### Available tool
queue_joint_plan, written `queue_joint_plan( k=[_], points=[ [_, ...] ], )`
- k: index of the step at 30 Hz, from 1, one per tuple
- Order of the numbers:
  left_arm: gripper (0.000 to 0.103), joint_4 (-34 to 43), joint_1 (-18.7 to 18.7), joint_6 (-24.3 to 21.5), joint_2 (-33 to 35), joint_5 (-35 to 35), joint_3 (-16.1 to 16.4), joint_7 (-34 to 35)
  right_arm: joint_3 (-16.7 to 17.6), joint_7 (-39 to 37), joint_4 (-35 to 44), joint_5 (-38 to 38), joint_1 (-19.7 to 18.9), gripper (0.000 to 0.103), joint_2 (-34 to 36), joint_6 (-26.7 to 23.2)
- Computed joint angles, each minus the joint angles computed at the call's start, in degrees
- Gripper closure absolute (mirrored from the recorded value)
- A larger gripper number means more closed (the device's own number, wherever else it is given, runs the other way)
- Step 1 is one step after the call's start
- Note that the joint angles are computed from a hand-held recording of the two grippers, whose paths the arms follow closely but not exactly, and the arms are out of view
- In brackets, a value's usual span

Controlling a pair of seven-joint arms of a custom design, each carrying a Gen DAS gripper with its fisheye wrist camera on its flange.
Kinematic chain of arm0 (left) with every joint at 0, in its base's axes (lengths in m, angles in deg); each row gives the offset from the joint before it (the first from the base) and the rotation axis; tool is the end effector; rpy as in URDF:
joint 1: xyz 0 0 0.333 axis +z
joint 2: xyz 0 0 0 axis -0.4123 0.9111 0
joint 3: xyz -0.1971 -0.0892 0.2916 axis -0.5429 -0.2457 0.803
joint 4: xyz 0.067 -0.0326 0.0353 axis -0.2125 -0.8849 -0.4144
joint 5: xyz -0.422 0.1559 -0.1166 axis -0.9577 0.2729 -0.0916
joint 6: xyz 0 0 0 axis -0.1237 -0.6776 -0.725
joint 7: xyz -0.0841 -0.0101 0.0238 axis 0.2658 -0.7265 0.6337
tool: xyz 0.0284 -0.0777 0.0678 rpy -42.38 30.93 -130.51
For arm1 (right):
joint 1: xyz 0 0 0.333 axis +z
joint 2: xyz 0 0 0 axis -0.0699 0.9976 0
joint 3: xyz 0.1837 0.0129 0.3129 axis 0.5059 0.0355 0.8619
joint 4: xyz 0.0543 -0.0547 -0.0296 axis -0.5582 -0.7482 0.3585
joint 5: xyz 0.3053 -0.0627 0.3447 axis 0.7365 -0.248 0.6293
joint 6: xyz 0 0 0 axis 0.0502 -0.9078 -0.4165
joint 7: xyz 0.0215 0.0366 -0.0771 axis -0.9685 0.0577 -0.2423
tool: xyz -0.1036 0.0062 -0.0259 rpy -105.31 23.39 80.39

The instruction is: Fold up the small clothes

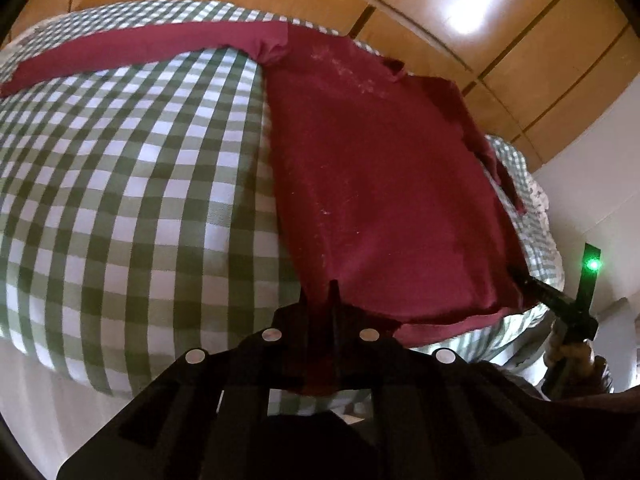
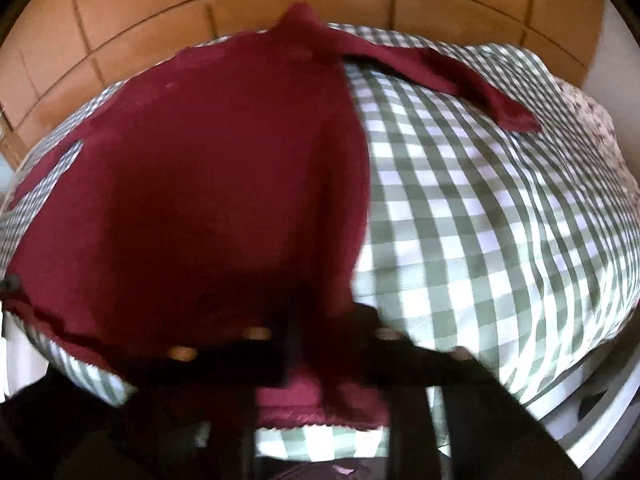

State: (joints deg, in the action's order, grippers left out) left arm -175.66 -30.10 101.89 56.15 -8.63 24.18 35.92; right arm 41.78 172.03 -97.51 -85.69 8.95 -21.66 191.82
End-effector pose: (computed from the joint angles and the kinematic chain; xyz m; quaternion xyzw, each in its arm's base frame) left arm 0.6862 -0.2777 0.3993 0.6390 -0.6873 0.3454 0.0030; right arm 0.6492 0.1364 0.3912 -0.6207 0.7259 -0.2063 0.2128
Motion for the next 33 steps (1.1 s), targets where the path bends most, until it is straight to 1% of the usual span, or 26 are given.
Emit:
queue_joint_plan(
  k=[2, 3, 4, 5, 6, 8, 9, 10, 11, 12, 13, 14, 15, 16, 17, 18, 19, 21, 23, 24, 25, 26, 28, 31, 32, 33],
  points=[
    [0.097, -2.09, 1.0, 0.61, -1.82, -1.79, -0.78, 1.22, 0.7, -1.95, -1.82, 2.71, -0.95, 0.094, -1.75, 2.19],
    [0.097, -3.01, 1.05, 0.55, -2.51, -2.18, -0.72, 1.46, 1.35, -4.2, -2.54, 5.22, -1.69, 0.094, -2.39, 3.02],
    [0.097, -3.6, 0.41, 0.25, -2.88, -1.31, 0.07, 0.6, 1.92, -6.5, -3.25, 7.59, -2.26, 0.094, -3.01, 3.21],
    [0.097, -4.09, -1.69, 0.03, -2.86, 2.55, 2.58, -3.45, 2.28, -8.23, -3.8, 9.17, -2.52, 0.094, -3.36, 2.77],
    [0.097, -3.42, -2.9, -0.96, -2.23, 5.31, 3.99, -6.33, 2.59, -9.55, -3.74, 10.41, -2.58, 0.094, -3.15, 1.84],
    [0.096, -2.77, -3.65, -2.86, -1.54, 8.68, 5.0, -8.87, 2.58, -10.08, -3.56, 10.7, -2.15, 0.094, -2.36, -0.25],
    [0.092, -2.61, -3.92, -3.19, -1.7, 10.16, 5.35, -10.01, 2.31, -8.76, -3.94, 9.64, -1.59, 0.094, -2.44, -0.06],
    [0.087, -2.45, -4.16, -3.42, -1.92, 11.62, 5.61, -10.85, 2.22, -8.07, -4.07, 9.45, -1.38, 0.094, -2.52, 0.21],
    [0.074, -2.5, -4.7, -2.77, -2.41, 13.73, 6.16, -11.8, 2.36, -8.48, -4.0, 10.38, -1.52, 0.093, -2.47, 0.2],
    [0.056, -2.62, -5.06, -1.49, -2.73, 15.26, 6.48, -12.73, 2.53, -8.97, -3.88, 11.47, -1.67, 0.092, -2.36, 0.14],
    [0.048, -2.68, -5.57, 0.33, -2.89, 16.87, 6.95, -14.08, 2.74, -9.69, -3.58, 12.77, -1.84, 0.091, -2.19, -0.24],
    [0.041, -2.28, -7.27, 2.77, -2.84, 20.69, 8.86, -17.46, 2.91, -10.55, -3.38, 13.76, -1.96, 0.088, -2.21, -0.5],
    [0.041, -1.31, -7.8, 3.4, -2.29, 22.97, 9.49, -18.98, 2.83, -11.36, -3.01, 14.33, -2.17, 0.085, -1.99, -0.57],
    [0.041, -0.09, -8.16, 3.82, -1.66, 25.03, 9.86, -19.94, 2.0, -9.25, -2.81, 12.38, -1.69, 0.069, -2.11, -0.55],
    [0.041, 2.0, -9.11, 4.78, -0.39, 27.78, 10.77, -21.39, 1.34, -8.0, -2.56, 11.1, -1.71, 0.051, -1.96, -0.25],
    [0.041, 3.17, -9.51, 5.26, 0.45, 29.4, 11.06, -22.4, 0.24, -4.59, -2.64, 8.06, -1.25, 0.046, -2.11, 0.16],
    [0.041, 5.28, -10.19, 5.0, 1.84, 31.18, 11.56, -23.5, -0.64, -1.65, -2.33, 5.76, -1.17, 0.045, -2.11, 0.18],
    [0.041, 11.07, -12.76, 2.65, 5.7, 35.41, 13.29, -26.68, -1.85, 3.57, -1.72, 1.44, -1.22, 0.044, -2.11, -0.64],
    [0.041, 17.65, -14.86, 0.94, 10.48, 39.38, 14.51, -28.28, -3.22, 9.79, -0.79, -4.37, -1.43, 0.036, -1.89, -1.79],
    [0.041, 20.42, -15.75, -0.65, 12.22, 40.99, 14.97, -28.77, -3.47, 11.92, -0.39, -6.47, -1.69, 0.035, -1.77, -2.31],
    [0.041, 22.4, -15.69, -1.98, 13.53, 43.14, 14.48, -29.77, -4.11, 15.07, 0.5, -9.79, -1.77, 0.035, -1.45, -3.62],
    [0.041, 26.39, -17.28, -3.53, 16.22, 43.83, 15.81, -29.62, -4.52, 17.34, 1.44, -12.25, -2.17, 0.035, -0.98, -4.57],
    [0.041, 30.33, -18.06, -5.01, 18.95, 45.72, 16.27, -30.32, -5.17, 20.99, 2.88, -15.4, -3.23, 0.035, -0.3, -5.61],
    [0.041, 38.3, -18.89, -9.72, 24.54, 47.34, 16.59, -30.27, -6.4, 26.47, 6.41, -20.91, -4.23, 0.035, 1.88, -7.71],
    [0.041, 41.12, -18.38, -11.91, 26.57, 46.67, 15.63, -29.43, -6.55, 26.96, 8.09, -21.69, -4.71, 0.035, 3.1, -8.04],
    [0.037, 42.08, -18.15, -12.53, 27.48, 46.38, 15.34, -29.34, -6.55, 26.25, 9.36, -21.47, -5.36, 0.035, 4.06, -7.9]
  ],
)
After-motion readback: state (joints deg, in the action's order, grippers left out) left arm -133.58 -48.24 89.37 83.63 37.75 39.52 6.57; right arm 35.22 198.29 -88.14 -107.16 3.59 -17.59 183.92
